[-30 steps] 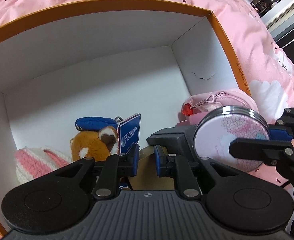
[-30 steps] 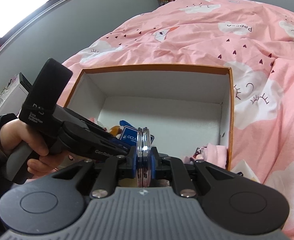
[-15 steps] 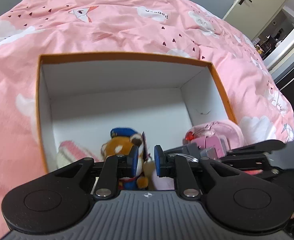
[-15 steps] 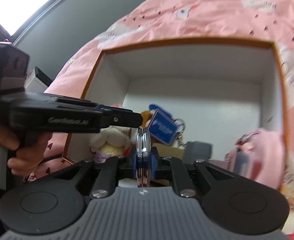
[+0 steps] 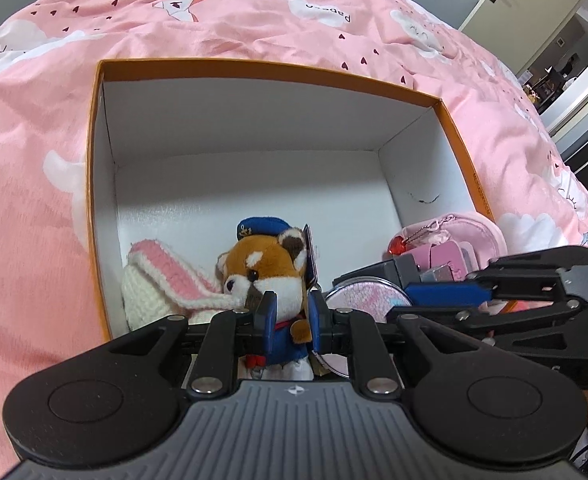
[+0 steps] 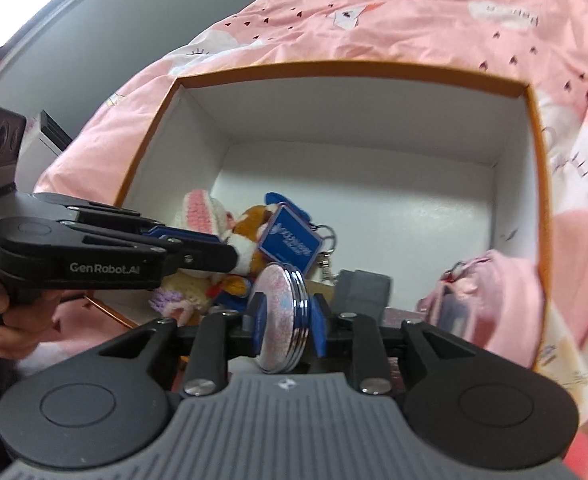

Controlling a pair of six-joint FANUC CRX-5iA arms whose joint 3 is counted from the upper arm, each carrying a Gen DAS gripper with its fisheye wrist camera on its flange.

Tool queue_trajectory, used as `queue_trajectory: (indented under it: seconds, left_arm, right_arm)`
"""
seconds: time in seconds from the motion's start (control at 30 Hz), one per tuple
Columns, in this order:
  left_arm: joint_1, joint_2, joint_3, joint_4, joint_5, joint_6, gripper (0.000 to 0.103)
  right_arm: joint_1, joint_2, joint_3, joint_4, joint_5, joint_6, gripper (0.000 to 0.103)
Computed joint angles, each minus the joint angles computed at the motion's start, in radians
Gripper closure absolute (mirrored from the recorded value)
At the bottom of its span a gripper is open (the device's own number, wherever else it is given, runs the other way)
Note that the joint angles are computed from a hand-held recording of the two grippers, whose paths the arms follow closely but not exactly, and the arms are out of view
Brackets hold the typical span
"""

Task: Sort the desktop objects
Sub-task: 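Lower the pink compact into the orange box with the right tool and open it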

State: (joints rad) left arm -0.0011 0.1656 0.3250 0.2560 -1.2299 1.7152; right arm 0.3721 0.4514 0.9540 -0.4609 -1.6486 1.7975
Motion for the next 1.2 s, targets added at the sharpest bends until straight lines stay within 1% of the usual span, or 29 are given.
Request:
queue_trajectory:
  seconds: [0.13,0.23,0.33,0.47,0.57,0.67,0.8,0.9,1.0,1.1,1.13,1.2]
  left_arm:
    - [-0.006,-0.005,-0.005,-0.008,-0.002,0.004,0.085]
    - [-0.012,-0.009,-0.009,-0.017,-0.004,0.007,0.085]
    - [-0.016,-0.013,-0.015,-0.011,-0.004,0.003,0.085]
    - [-0.021,-0.013,-0.017,-0.014,-0.008,0.011,0.085]
    - [-0.023,-0.014,-0.019,-0.018,-0.012,0.018,0.085]
    - [-0.024,-0.017,-0.022,-0.02,-0.012,0.019,0.085]
    - [-0.028,-0.013,-0.019,-0.024,-0.017,0.015,0.085]
    - [-0.031,-0.013,-0.017,-0.035,-0.02,0.02,0.085]
    - [-0.03,-0.014,-0.018,-0.037,-0.022,0.025,0.085]
    - [-0.032,-0.01,-0.015,-0.041,-0.028,0.03,0.085]
    - [-0.034,-0.009,-0.013,-0.044,-0.029,0.03,0.085]
    - [-0.038,-0.012,-0.015,-0.052,-0.026,0.028,0.085]
  right_arm:
    - [-0.004,-0.014,-0.013,0.012,0.016,0.023,0.076]
    - [-0.001,-0.025,-0.028,0.02,0.019,0.05,0.081]
    - [0.004,-0.015,-0.016,0.019,-0.01,0.058,0.084]
    - [0.009,0.002,-0.011,0.021,-0.037,0.031,0.086]
    - [0.003,0.017,0.003,-0.01,-0.06,0.003,0.087]
    - [0.011,-0.004,-0.027,0.003,-0.037,0.023,0.087]
    - [0.01,-0.003,-0.012,-0.005,-0.034,0.026,0.088]
    - [0.039,0.012,-0.011,0.056,-0.023,0.015,0.089]
    - [0.049,0.033,-0.002,0.076,-0.032,0.005,0.091]
    - [0.046,0.046,0.021,0.072,-0.05,-0.002,0.092]
    - [0.046,0.045,0.021,0.074,-0.05,0.0,0.092]
    - [0.054,0.032,0.003,0.089,-0.038,0.011,0.088]
